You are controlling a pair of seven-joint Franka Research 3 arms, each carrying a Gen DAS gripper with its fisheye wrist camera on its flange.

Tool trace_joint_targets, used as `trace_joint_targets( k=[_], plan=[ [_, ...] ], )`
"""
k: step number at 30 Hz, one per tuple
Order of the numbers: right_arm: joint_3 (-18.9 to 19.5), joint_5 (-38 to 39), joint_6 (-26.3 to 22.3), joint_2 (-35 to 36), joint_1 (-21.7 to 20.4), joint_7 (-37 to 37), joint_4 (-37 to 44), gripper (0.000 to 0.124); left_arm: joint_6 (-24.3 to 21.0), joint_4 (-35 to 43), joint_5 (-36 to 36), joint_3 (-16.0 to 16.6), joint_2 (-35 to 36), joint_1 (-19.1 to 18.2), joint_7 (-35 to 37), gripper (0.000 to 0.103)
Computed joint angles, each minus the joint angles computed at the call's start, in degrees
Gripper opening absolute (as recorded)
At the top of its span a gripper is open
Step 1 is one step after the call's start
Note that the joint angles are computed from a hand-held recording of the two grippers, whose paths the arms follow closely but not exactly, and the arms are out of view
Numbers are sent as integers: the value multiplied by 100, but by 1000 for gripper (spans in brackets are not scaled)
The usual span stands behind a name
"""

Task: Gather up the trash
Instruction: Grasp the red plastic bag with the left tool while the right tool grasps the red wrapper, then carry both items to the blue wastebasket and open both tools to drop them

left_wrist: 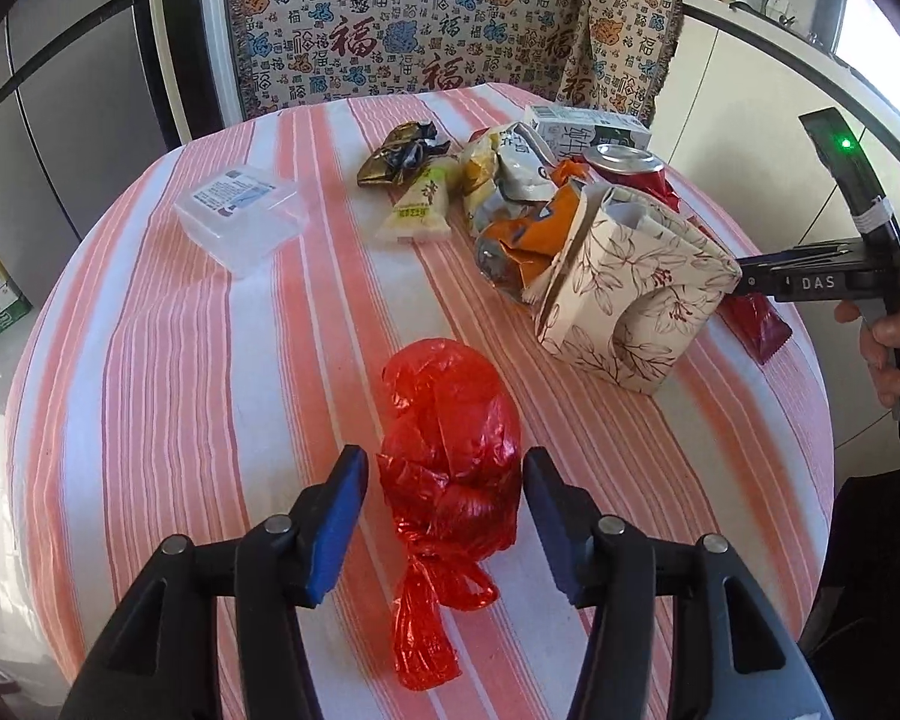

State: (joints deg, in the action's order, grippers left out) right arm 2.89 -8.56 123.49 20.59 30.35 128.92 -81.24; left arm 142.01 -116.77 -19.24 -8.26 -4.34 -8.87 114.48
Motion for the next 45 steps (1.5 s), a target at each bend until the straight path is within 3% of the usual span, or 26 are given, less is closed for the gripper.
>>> trace_joint_targets(
  k=[1,9,14,21,27,34,39,45],
  plan=[
    [2,64,171,-104,-25,73,-172,21,3,1,-72,7,-16,-4,45,41],
    [109,178,995,-941,-206,166,-1258,17,242,-321,-586,120,-457,-118,233,39],
    [205,316,1567,-1733,-451,186,-2196,17,212,-317,-1142,237,-795,-404,406,39],
    [315,-28,1608,-3058,-1115,539,-3495,17,-117,267,-1897,103,-752,-1019,836,39],
    [354,-30,1438,-3958,-1795,620,-4543,17,-348,1336,-1873,-520,301,-1343,767,39],
    [253,348,1842,-4508,-2390,481,-5593,17,-515,3063,-770,-1254,2341,-1683,-354,39],
    [153,650,2230,-4536,-2698,308,-6043,17,-768,4481,198,-1405,3661,-2109,-1138,39],
    [78,990,2616,-4486,-2899,123,-6371,17,-1514,6328,950,-1384,5011,-2559,-1795,39]
  ],
)
